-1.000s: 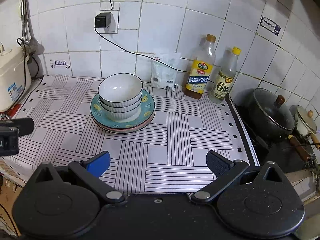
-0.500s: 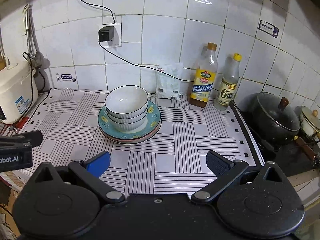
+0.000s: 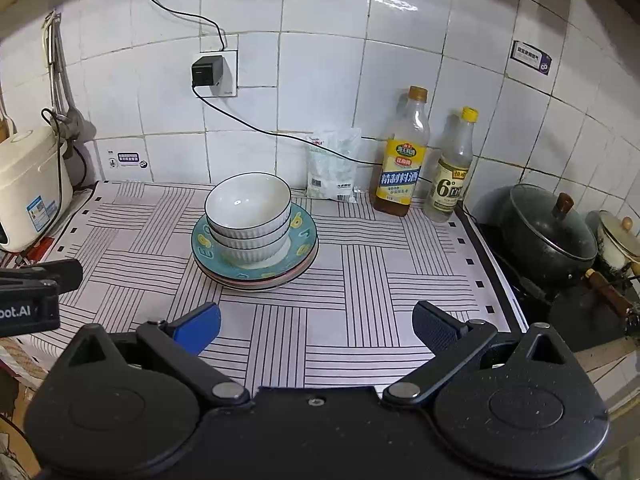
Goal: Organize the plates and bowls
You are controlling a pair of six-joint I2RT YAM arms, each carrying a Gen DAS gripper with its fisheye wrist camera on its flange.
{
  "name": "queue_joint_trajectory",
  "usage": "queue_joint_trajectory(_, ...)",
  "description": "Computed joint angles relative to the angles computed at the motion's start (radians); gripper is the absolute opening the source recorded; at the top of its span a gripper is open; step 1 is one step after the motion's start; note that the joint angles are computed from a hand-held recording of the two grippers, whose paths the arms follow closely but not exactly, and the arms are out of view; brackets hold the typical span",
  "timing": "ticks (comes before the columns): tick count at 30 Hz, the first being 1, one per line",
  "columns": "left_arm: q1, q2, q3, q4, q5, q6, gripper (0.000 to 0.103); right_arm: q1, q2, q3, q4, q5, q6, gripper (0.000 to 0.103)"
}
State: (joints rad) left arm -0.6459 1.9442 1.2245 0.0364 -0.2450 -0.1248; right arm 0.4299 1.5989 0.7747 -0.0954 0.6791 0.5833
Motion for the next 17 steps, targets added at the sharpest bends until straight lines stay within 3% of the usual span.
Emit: queue_joint_trajectory(17,0.004,0.003,0.004,-0.005,0.0,0.003,0.101,-0.016,-0.001,-0.008,0.004,-0.012,0.005,0.103)
